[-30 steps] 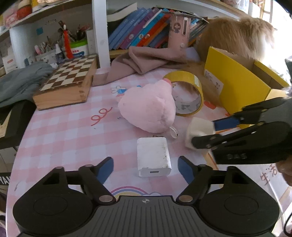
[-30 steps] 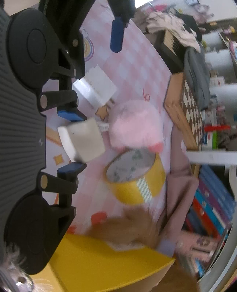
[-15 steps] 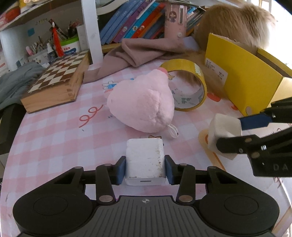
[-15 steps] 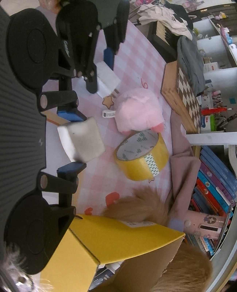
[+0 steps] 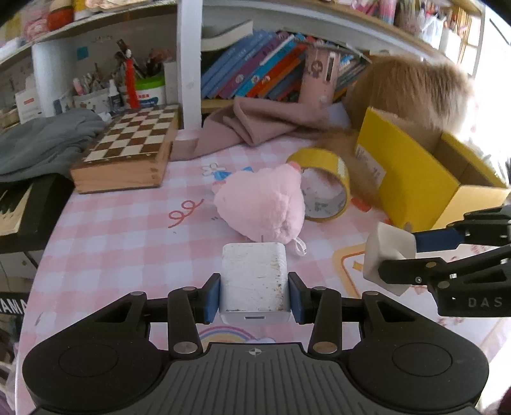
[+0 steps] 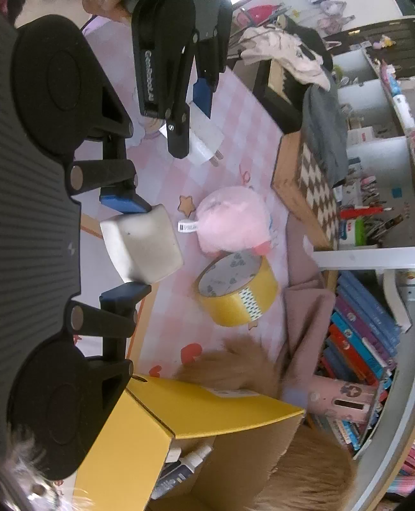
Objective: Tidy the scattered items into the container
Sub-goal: 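Carry the white adapter with left tool while right tool carries white cube to box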
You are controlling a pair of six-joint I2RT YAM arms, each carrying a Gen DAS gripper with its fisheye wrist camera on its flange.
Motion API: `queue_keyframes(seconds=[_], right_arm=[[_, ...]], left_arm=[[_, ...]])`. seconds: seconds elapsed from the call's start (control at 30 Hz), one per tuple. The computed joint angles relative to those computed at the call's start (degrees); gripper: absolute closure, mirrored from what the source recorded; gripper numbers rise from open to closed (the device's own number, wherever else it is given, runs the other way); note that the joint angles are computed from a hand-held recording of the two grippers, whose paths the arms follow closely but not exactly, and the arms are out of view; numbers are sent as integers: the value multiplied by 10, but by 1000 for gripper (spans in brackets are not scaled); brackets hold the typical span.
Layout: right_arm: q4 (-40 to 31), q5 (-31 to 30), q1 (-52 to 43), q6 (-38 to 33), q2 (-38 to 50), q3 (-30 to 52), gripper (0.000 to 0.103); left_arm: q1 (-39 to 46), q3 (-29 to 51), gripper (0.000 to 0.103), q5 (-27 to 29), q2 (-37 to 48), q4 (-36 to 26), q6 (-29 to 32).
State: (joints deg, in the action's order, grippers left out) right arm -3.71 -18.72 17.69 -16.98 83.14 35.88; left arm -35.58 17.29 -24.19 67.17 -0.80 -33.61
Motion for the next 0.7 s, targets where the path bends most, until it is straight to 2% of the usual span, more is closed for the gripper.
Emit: queue_keyframes(seconds=[0.2,0.37,0.5,0.7], right_arm=[[-58,-25,-22,6,-71,-6,60],[-125,-30,-44,2,-128,-9,60],[-167,-35,-73,-9,-172,-21,60],[-209,-34,-113,-12,-225,-40,60]], left_arm=[[-42,4,62,-14,-135,-125,-45],[-87,27,62,-24,-192,-199,-71],[-128,43,62,-33,-197,-217,-89],[-163,58,62,-26,-166,-193,-93]])
